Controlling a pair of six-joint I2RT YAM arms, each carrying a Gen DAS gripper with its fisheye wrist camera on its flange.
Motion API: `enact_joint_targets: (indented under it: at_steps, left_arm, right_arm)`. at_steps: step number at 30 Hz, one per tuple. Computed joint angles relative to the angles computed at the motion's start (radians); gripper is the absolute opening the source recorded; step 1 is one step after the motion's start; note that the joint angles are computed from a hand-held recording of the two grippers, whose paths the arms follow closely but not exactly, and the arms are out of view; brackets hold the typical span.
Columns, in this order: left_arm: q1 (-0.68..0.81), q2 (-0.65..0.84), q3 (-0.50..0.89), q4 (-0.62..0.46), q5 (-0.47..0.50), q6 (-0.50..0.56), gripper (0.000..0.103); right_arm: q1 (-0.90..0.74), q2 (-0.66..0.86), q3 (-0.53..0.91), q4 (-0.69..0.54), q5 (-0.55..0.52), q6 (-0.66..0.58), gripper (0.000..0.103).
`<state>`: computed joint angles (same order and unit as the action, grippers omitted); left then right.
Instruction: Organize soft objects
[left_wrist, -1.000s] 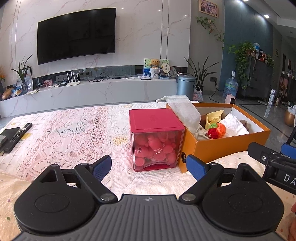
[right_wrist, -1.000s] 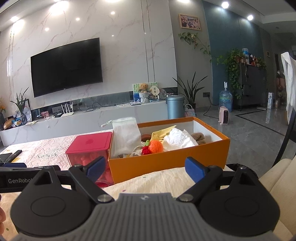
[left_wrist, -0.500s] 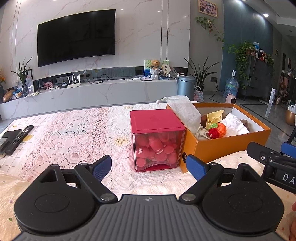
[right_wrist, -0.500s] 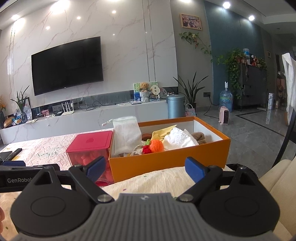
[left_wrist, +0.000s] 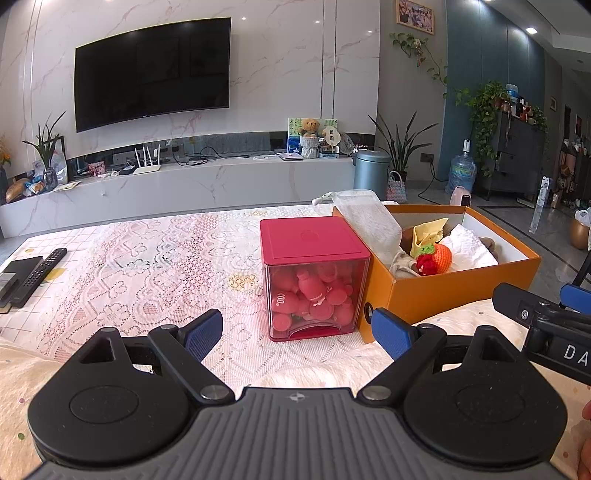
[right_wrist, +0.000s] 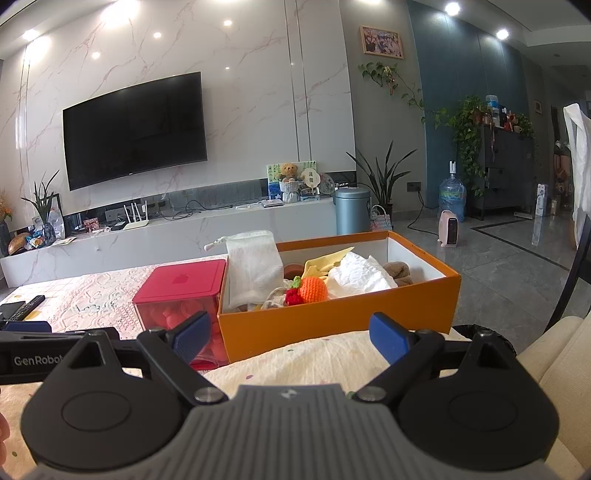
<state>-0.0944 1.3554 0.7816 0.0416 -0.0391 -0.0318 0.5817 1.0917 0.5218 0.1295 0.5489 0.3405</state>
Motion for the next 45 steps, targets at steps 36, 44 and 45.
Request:
enact_joint_targets:
  at_steps: [36, 44, 45]
  left_arm:
    - [0.001, -0.005, -0.012, 0.01, -0.004, -0.007, 0.103]
    - [0.01, -0.018, -0.021, 0.014, 0.014, -0.018, 0.103]
    - [0.013, -0.019, -0.02, 0.013, 0.016, -0.02, 0.103]
  right_arm:
    - [-0.008, 0.019, -0.001, 0.015, -0.013, -0.004, 0.091]
    - [0.0, 0.03, 0.001, 0.015, -0.005, -0.004, 0.091]
    - [-0.001, 0.032, 0.002, 0.015, -0.006, -0.006, 0.091]
